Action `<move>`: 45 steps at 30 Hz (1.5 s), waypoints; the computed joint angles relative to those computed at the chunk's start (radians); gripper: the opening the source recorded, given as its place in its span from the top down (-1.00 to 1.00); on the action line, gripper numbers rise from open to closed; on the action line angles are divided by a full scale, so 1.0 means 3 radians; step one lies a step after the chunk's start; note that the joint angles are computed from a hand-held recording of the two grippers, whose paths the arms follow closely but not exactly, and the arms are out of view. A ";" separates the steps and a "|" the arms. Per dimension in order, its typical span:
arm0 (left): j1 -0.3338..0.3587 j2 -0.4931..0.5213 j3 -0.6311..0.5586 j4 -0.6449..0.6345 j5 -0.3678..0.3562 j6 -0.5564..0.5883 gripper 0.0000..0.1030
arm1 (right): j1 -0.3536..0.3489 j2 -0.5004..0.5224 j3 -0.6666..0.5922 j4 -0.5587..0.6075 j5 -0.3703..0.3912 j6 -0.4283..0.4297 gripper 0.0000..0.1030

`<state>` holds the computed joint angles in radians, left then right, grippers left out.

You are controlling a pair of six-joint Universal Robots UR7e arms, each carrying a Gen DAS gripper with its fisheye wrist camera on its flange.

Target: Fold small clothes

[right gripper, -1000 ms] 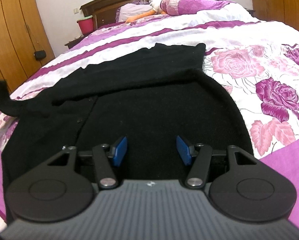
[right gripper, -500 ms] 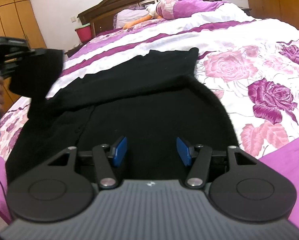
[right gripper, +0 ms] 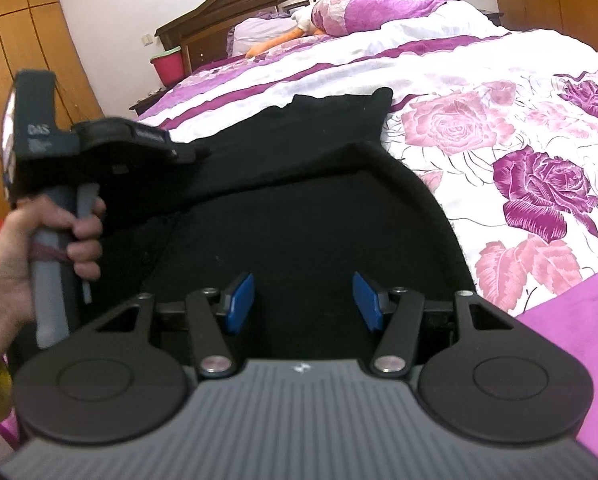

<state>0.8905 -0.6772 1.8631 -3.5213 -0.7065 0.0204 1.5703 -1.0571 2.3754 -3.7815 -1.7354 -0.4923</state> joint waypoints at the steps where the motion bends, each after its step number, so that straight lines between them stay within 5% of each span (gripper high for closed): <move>1: 0.0017 -0.0023 0.0009 0.0060 -0.0003 0.0008 0.81 | 0.0005 0.0011 0.0001 -0.0017 -0.0008 -0.0009 -0.10; 4: 0.0000 -0.0063 0.0044 0.0161 0.0043 0.0026 0.76 | 0.0008 0.0017 -0.0005 -0.0017 -0.0011 0.0001 -0.10; 12: -0.0220 -0.0670 0.0613 0.0571 0.0165 -0.0272 0.06 | 0.0087 0.0019 -0.0059 0.0058 -0.0142 -0.0003 -0.10; 25: -0.0421 -0.1312 0.1347 0.1274 0.1085 -0.1194 -0.01 | 0.0437 0.0149 -0.0335 0.0184 -0.0183 -0.0109 -0.13; 33: -0.0337 -0.1520 0.1525 0.1482 0.1093 -0.1602 -0.01 | 0.0753 0.0542 -0.0805 0.0496 -0.0031 -0.0361 -0.12; 45: -0.0301 -0.1383 0.1561 0.1059 0.1047 -0.1367 -0.01 | 0.0852 0.1114 -0.1412 0.0970 -0.0143 -0.0540 -0.11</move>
